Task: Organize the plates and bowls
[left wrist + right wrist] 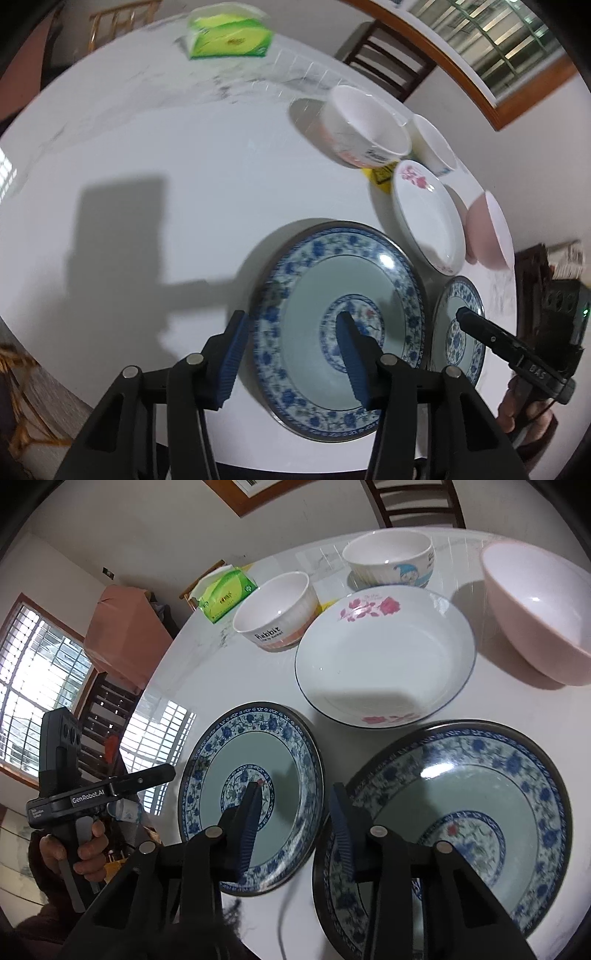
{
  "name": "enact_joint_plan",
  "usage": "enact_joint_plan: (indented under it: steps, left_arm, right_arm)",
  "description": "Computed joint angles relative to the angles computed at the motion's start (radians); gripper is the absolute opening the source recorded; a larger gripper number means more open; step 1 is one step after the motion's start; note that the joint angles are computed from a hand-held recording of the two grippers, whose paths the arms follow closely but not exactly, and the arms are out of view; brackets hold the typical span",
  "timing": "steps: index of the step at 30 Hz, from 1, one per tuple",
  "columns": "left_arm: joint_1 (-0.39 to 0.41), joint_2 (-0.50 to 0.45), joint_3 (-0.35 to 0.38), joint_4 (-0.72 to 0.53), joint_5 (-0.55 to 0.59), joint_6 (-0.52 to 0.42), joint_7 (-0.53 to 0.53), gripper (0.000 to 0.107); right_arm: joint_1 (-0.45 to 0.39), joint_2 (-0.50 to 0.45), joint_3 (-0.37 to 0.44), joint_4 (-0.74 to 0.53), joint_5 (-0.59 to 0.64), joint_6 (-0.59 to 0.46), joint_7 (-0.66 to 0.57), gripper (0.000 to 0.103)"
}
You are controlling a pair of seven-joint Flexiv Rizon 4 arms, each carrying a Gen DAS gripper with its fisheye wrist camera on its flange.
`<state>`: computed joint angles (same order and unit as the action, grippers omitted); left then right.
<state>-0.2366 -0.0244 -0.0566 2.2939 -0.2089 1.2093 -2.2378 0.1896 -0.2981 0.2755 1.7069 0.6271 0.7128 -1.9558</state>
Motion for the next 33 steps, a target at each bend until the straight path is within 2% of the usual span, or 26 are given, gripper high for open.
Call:
enact_joint_plan:
  steps: [4, 7, 18, 24, 28, 33]
  left_arm:
    - [-0.002, 0.007, 0.0, 0.056, -0.144, 0.027, 0.081, 0.041]
    - [-0.006, 0.011, -0.001, 0.082, -0.214, 0.043, 0.131, 0.041]
    - [-0.023, 0.002, -0.013, 0.116, -0.333, 0.075, 0.228, 0.038]
    - [-0.033, -0.012, -0.023, 0.122, -0.404, 0.082, 0.282, 0.031]
    - [-0.038, -0.021, -0.029, 0.122, -0.437, 0.082, 0.315, 0.03]
    - [-0.05, -0.038, -0.048, 0.124, -0.534, 0.107, 0.388, 0.025]
  right_arm:
    - [0.009, -0.034, -0.002, -0.034, -0.019, -0.027, 0.017, 0.031]
    - [0.014, -0.051, 0.0, -0.048, -0.036, -0.029, 0.028, 0.03]
    - [0.017, -0.109, 0.008, -0.101, -0.081, -0.077, 0.053, 0.022]
    - [0.019, -0.125, 0.009, -0.112, -0.11, -0.075, 0.069, 0.02]
    - [0.026, -0.137, 0.008, -0.117, -0.139, -0.079, 0.081, 0.019]
    - [0.031, -0.151, 0.013, -0.125, -0.158, -0.082, 0.09, 0.017]
